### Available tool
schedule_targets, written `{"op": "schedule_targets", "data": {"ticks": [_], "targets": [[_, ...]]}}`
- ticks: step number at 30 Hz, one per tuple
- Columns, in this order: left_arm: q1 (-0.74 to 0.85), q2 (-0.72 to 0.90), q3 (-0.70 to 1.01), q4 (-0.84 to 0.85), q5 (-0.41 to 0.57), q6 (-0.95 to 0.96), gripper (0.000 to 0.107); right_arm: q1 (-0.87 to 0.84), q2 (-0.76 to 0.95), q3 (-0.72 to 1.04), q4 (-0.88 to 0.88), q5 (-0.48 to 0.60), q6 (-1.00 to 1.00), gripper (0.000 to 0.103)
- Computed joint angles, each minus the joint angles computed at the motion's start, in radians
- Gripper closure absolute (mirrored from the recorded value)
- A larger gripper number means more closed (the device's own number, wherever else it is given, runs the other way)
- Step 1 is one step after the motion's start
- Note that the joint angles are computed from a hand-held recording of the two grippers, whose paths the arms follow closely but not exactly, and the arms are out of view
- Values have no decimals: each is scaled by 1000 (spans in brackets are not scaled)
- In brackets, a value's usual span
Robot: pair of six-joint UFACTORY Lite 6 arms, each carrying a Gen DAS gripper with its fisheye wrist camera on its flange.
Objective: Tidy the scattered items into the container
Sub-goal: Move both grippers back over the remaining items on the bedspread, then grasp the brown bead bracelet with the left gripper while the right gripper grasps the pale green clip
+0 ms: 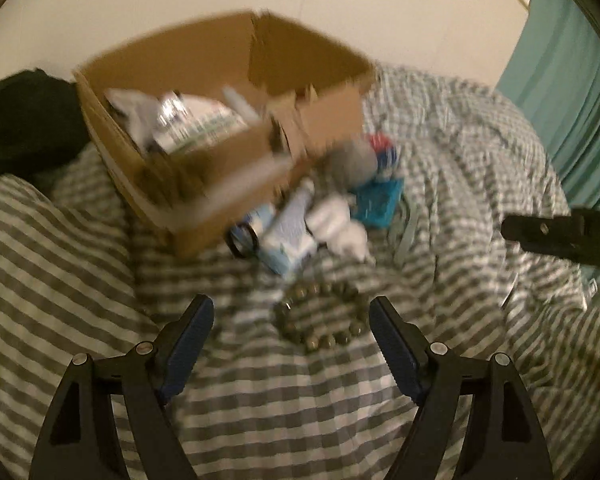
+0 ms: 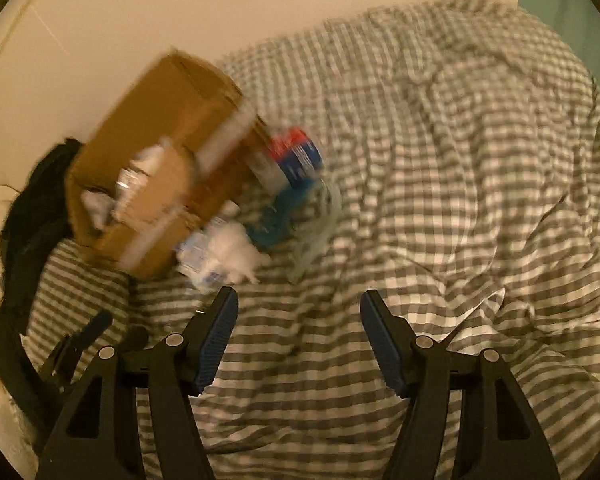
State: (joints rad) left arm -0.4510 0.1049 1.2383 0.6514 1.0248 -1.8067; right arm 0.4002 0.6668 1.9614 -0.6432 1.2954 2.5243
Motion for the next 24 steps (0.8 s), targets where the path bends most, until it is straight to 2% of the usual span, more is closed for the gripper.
{"op": "schedule_targets", "data": {"ticks": [3,10,13,14,16,17,18,22,24], "targets": [[29,48,-19,-16,-109,20,24,-49,9,-53,41,-78,-65,40],[112,139,-35,-34,-271,72,26,-185,-17,-268,81,-295,-106,40],[118,132,-76,-7,-332,33,37,-243,-18,-329,91,-367,-99,40],[118,120,-91,8,-347,21,44,-257,-3,-318,96,-364,-112,40],[122,108,-106,13,-354,30,62,-289,45,-265,93,-351,-162,40],[121,113,-98,10,-337,43,80,-309,73,-230,103,-350,-205,40],[126,124,-84,-10,-323,79,93,-328,99,-205,111,-362,-234,40],[118,121,-98,1,-325,78,94,-348,150,-189,71,-413,-171,36],[107,118,-97,8,-313,69,94,-348,183,-139,84,-376,-224,41]]}}
